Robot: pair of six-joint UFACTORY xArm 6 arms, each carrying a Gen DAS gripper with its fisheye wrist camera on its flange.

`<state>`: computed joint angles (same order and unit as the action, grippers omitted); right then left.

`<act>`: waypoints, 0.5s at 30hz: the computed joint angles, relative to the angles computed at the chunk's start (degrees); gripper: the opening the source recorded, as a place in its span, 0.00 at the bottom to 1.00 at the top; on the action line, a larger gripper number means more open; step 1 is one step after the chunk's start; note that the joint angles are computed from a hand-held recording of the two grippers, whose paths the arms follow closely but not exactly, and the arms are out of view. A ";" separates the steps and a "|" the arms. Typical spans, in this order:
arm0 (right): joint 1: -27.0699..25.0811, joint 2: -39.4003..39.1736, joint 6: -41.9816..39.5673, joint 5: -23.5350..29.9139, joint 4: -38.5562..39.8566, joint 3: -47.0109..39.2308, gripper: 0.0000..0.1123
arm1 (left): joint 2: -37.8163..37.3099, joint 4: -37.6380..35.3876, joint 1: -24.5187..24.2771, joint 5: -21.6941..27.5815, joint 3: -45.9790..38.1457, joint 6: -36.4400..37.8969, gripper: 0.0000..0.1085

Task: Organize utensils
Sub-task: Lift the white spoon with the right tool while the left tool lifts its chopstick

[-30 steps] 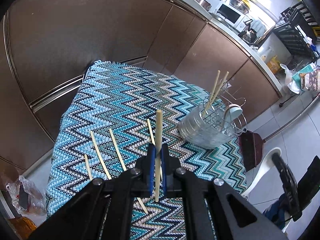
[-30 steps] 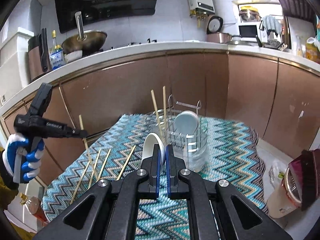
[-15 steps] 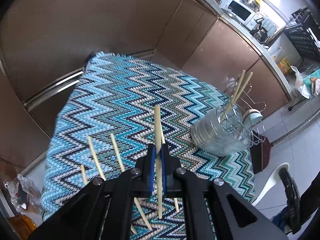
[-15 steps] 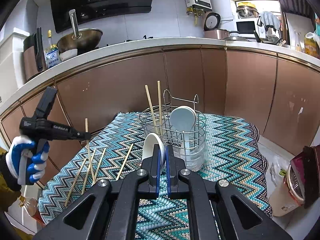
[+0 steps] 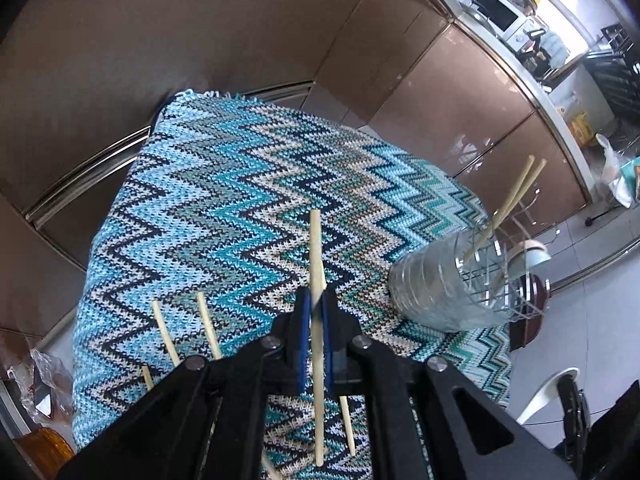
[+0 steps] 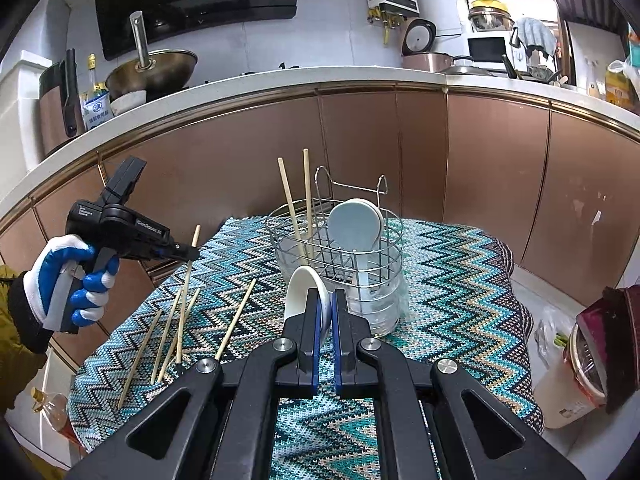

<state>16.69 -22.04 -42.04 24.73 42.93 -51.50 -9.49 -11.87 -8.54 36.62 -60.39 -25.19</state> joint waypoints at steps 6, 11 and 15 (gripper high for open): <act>-0.30 -0.50 0.06 -0.22 -0.42 0.64 0.04 | -0.41 -1.24 -0.91 -4.61 3.14 0.30 0.05; -0.85 -0.81 -0.28 -0.24 0.33 0.96 0.04 | -7.67 8.34 -4.97 -10.05 10.80 -5.60 0.05; -0.75 -1.57 -0.30 -0.32 0.90 1.63 0.04 | -14.51 26.45 -8.88 -12.50 15.81 -18.70 0.05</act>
